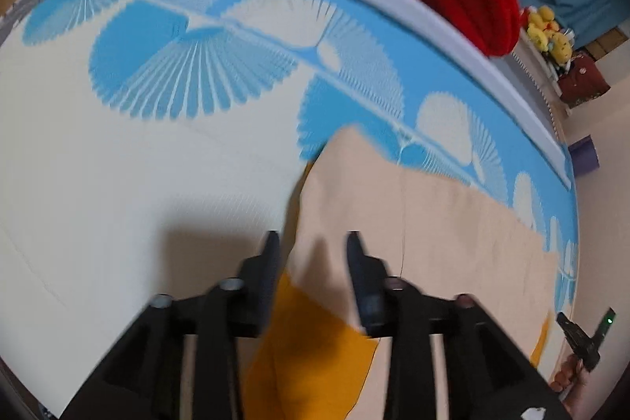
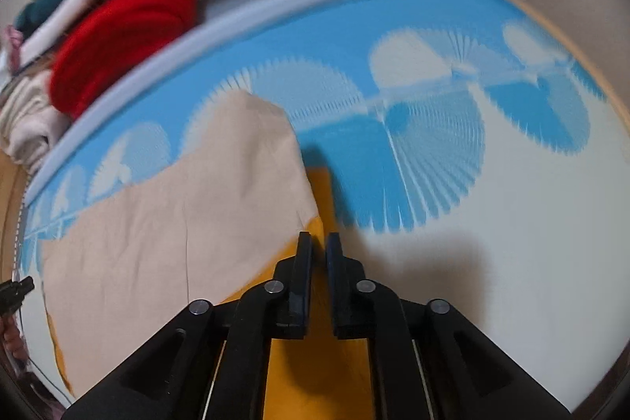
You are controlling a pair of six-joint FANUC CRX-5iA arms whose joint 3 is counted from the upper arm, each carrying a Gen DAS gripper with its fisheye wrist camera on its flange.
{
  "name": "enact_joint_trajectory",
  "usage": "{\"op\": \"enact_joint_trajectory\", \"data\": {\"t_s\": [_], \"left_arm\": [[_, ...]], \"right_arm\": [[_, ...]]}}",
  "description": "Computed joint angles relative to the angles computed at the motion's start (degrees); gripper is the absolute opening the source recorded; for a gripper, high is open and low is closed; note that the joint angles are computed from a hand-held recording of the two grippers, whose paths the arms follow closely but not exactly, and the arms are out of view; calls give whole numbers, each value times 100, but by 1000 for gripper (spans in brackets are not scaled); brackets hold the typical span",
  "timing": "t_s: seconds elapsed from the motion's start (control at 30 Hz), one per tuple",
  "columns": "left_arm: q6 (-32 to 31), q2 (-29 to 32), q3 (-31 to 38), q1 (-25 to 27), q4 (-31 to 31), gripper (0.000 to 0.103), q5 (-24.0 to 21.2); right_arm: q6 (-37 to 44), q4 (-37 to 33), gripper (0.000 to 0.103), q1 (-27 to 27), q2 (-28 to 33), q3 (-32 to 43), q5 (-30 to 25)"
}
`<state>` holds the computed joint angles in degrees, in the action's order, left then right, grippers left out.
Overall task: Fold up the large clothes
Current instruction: 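Fold the held jacket edge over again with both tools and release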
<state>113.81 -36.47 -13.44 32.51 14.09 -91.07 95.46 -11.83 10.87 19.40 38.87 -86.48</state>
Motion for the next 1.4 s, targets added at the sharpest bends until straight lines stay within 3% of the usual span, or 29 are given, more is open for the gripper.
{"op": "enact_joint_trajectory", "data": {"t_s": [0.13, 0.3, 0.33, 0.37, 0.43, 0.5, 0.67, 0.73, 0.97, 1.03, 1.07, 1.13, 1.2, 1.27, 1.33, 1.4], "left_arm": [[-582, -199, -353, 591, 510, 37, -450], [-557, -183, -560, 344, 616, 36, -639], [-526, -136, -566, 154, 607, 35, -592], [-447, -74, -509, -32, 530, 33, -567], [-315, 70, -325, -502, 266, 5, -471], [-163, 194, -38, -850, -14, 1, -387], [298, 132, 463, -1266, -473, 1, 196], [615, 369, 601, -1634, -859, 3, -62], [1000, 750, 818, -2192, -1609, 4, -849], [774, 619, 816, -2027, -1404, 4, -883], [661, 575, 826, -1950, -1265, 4, -814], [294, 445, 820, -1909, -881, 4, -583], [-296, 300, 574, -1707, -244, 12, -438], [-629, 331, 431, -1945, 42, 16, -482], [-755, 560, 474, -2676, -341, 16, -773], [-718, 733, 444, -3132, -762, 17, -1173]], "right_arm": [[180, 164, 36, -20, 279, 119, -753], [728, 213, 36, -11, 197, -88, -970], [844, 295, 31, 30, 88, -225, -824], [933, 356, 17, 58, 2, -334, -696], [950, 353, 9, 55, -70, -382, -647], [917, 251, 3, -23, -82, -325, -645], [319, -260, 2, -318, -228, -136, -362], [249, -174, 2, -262, -222, -179, -280], [281, 641, 3, 97, -78, -545, -418], [274, 674, 4, 102, -51, -495, -508], [307, 759, 10, 129, -98, -533, -460], [444, 951, 11, 197, -338, -757, -59], [837, 712, 12, 144, -546, -794, 127], [1394, 160, 13, -33, -603, -655, -115], [1873, -149, 14, -125, -515, -514, -651], [2311, 92, 14, -23, -573, -804, -835]]}}
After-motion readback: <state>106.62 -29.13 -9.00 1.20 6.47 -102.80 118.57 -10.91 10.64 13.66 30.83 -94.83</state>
